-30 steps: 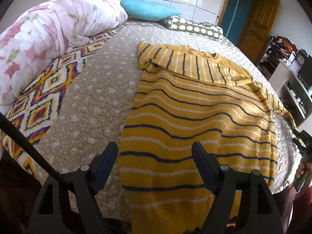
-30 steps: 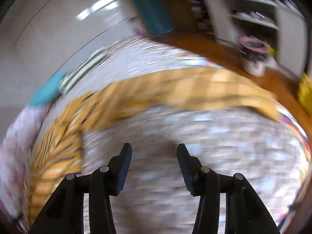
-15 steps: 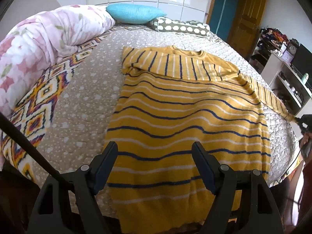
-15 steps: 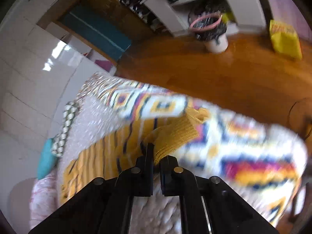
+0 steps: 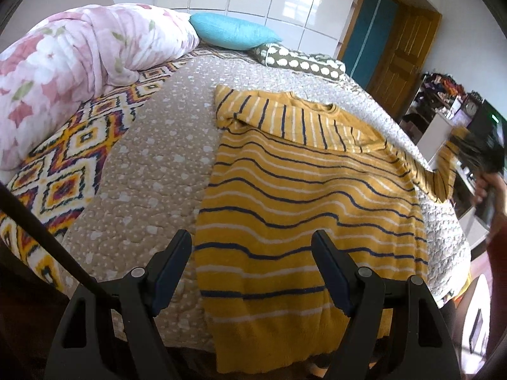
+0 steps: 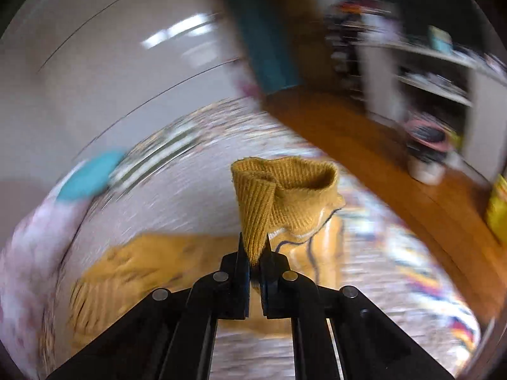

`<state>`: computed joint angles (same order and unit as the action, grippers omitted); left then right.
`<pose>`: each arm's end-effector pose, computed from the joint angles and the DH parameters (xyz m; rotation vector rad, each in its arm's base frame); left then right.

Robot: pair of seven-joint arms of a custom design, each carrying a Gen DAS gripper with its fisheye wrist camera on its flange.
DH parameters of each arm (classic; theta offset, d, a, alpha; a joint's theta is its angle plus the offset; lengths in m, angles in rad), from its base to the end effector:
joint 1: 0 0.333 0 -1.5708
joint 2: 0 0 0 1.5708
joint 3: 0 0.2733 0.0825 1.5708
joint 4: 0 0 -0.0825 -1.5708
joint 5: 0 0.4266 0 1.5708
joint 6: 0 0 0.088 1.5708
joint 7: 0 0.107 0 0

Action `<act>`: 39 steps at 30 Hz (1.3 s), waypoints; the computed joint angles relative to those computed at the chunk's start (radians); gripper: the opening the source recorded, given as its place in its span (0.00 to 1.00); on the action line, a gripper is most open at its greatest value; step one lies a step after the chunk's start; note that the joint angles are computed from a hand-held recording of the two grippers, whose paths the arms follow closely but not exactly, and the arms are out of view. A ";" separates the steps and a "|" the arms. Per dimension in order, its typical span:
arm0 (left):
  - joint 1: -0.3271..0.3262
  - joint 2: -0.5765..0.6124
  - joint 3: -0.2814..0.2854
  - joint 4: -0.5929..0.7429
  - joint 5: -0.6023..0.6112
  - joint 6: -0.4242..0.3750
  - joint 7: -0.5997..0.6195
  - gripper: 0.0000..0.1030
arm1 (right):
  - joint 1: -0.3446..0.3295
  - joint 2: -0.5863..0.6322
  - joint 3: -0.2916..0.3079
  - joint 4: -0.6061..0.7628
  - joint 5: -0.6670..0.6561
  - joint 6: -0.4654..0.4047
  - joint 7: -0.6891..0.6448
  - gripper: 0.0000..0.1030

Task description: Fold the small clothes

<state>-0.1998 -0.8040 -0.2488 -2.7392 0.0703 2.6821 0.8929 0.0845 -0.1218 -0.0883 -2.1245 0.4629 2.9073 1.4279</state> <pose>0.3880 -0.1830 0.4789 -2.0015 1.6635 -0.8798 0.6065 -0.0309 0.5073 -1.3778 1.8025 -0.5665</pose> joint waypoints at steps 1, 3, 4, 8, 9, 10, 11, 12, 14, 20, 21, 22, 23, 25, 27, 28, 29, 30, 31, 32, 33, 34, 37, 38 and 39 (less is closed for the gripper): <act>-0.001 -0.011 0.005 -0.011 -0.002 0.007 0.001 0.74 | 0.033 0.034 0.018 0.041 0.021 -0.018 -0.035 0.05; -0.001 -0.038 0.019 -0.040 -0.009 0.023 0.002 0.74 | 0.076 0.104 0.063 0.118 0.028 -0.043 -0.073 0.05; 0.000 -0.050 0.025 -0.053 -0.014 0.030 0.003 0.74 | 0.091 0.145 0.087 0.163 0.018 -0.054 -0.078 0.05; 0.026 -0.115 0.036 -0.114 -0.024 0.044 -0.007 0.75 | 0.149 0.318 0.163 0.351 -0.068 -0.104 -0.060 0.05; 0.039 -0.135 0.035 -0.131 -0.022 0.043 -0.013 0.75 | 0.165 0.355 0.173 0.389 -0.105 -0.113 -0.040 0.05; 0.047 -0.148 0.035 -0.143 -0.021 0.041 -0.015 0.75 | 0.189 0.408 0.179 0.446 -0.155 -0.135 -0.015 0.05; 0.052 -0.163 0.040 -0.156 -0.022 0.038 -0.014 0.75 | 0.206 0.458 0.182 0.501 -0.196 -0.160 0.007 0.05; 0.054 -0.175 0.046 -0.167 -0.023 0.037 -0.011 0.75 | 0.235 0.519 0.176 0.571 -0.255 -0.194 0.040 0.05; 0.061 -0.199 0.060 -0.194 -0.030 0.038 -0.005 0.75 | 0.264 0.601 0.178 0.662 -0.317 -0.243 0.067 0.05; 0.076 -0.227 0.087 -0.241 -0.058 0.040 0.005 0.75 | 0.351 0.751 0.153 0.835 -0.486 -0.349 0.089 0.09; 0.076 -0.225 0.087 -0.242 -0.062 0.041 0.005 0.75 | 0.378 0.752 0.137 0.827 -0.534 -0.333 0.093 0.10; 0.077 -0.223 0.086 -0.242 -0.066 0.040 0.005 0.75 | 0.385 0.747 0.138 0.820 -0.554 -0.327 0.082 0.12; 0.078 -0.220 0.084 -0.239 -0.068 0.038 0.005 0.75 | 0.384 0.742 0.150 0.811 -0.560 -0.323 0.060 0.16; 0.077 -0.214 0.076 -0.229 -0.071 0.033 0.001 0.75 | 0.346 0.724 0.218 0.790 -0.499 -0.327 -0.034 0.23; 0.078 -0.211 0.066 -0.219 -0.068 0.025 -0.001 0.75 | 0.283 0.679 0.306 0.743 -0.375 -0.359 -0.171 0.24; 0.079 -0.210 0.058 -0.212 -0.063 0.019 -0.004 0.75 | 0.273 0.655 0.318 0.716 -0.334 -0.364 -0.204 0.24; 0.080 -0.212 0.050 -0.208 -0.058 0.013 -0.007 0.75 | 0.258 0.614 0.331 0.665 -0.286 -0.352 -0.239 0.27; 0.081 -0.221 0.039 -0.204 -0.050 0.002 -0.011 0.75 | 0.242 0.572 0.342 0.612 -0.233 -0.336 -0.272 0.29; 0.082 -0.227 0.035 -0.203 -0.043 -0.004 -0.014 0.75 | 0.216 0.515 0.354 0.543 -0.166 -0.323 -0.312 0.35; 0.083 -0.230 0.030 -0.201 -0.037 -0.010 -0.016 0.76 | 0.204 0.465 0.352 0.483 -0.122 -0.313 -0.332 0.39; 0.082 -0.233 0.028 -0.198 -0.031 -0.017 -0.017 0.77 | 0.192 0.410 0.343 0.420 -0.079 -0.301 -0.350 0.40; 0.078 -0.232 0.031 -0.196 -0.029 -0.022 -0.015 0.77 | 0.171 0.340 0.336 0.340 -0.019 -0.291 -0.384 0.40; 0.059 -0.214 0.050 -0.187 -0.035 -0.026 -0.002 0.77 | 0.141 0.155 0.268 0.138 0.076 -0.272 -0.428 0.43; 0.054 -0.206 0.053 -0.182 -0.038 -0.027 0.001 0.77 | 0.130 0.089 0.235 0.062 0.097 -0.259 -0.429 0.46; 0.045 -0.191 0.054 -0.173 -0.042 -0.030 0.006 0.77 | 0.127 0.046 0.208 0.015 0.102 -0.254 -0.421 0.47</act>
<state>-0.1551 -0.9954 -0.1943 -2.9125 0.0284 2.6520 0.8992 0.2118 -0.0762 0.1193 -2.1091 0.5650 2.6536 1.0069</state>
